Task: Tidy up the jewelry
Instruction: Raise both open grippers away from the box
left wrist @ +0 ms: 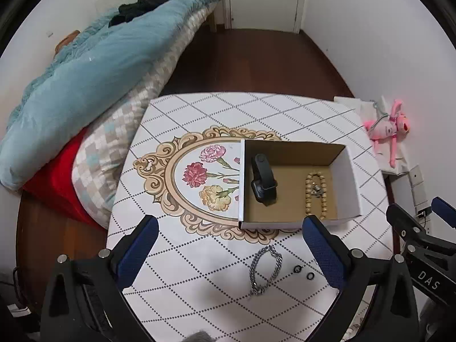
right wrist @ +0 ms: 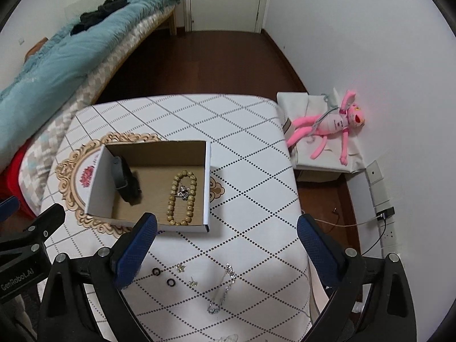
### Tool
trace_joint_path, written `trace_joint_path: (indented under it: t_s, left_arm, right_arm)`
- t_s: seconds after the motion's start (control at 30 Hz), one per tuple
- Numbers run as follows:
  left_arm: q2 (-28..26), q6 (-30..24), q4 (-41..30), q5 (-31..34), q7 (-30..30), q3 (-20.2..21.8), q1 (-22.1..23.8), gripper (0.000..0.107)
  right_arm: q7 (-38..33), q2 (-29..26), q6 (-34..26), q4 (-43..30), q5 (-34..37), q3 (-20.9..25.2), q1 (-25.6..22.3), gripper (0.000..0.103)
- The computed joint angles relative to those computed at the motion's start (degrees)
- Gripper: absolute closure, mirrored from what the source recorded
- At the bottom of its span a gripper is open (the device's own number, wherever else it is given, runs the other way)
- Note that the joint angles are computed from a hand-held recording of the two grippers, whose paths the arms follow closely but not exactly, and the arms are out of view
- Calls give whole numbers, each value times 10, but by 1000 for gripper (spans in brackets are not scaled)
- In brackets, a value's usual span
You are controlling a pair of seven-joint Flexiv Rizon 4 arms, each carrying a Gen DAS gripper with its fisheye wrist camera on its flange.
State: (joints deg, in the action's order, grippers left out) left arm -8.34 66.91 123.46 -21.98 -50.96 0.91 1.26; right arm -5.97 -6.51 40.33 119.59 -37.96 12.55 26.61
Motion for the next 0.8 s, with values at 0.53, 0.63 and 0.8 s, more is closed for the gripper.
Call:
trace_joint_path:
  t_s: [0.53, 0.63, 0.8]
  left_arm:
    - [97, 17, 68, -25, 15, 27, -10, 4]
    - [101, 29, 84, -5, 2, 33, -7, 4]
    - [83, 51, 106, 20, -3, 37, 0, 4]
  right_arm:
    - [56, 90, -28, 28, -23, 43, 9, 3]
    - [53, 96, -13, 44, 13, 49, 9, 3]
    - [75, 91, 53, 98, 71, 49, 3, 3]
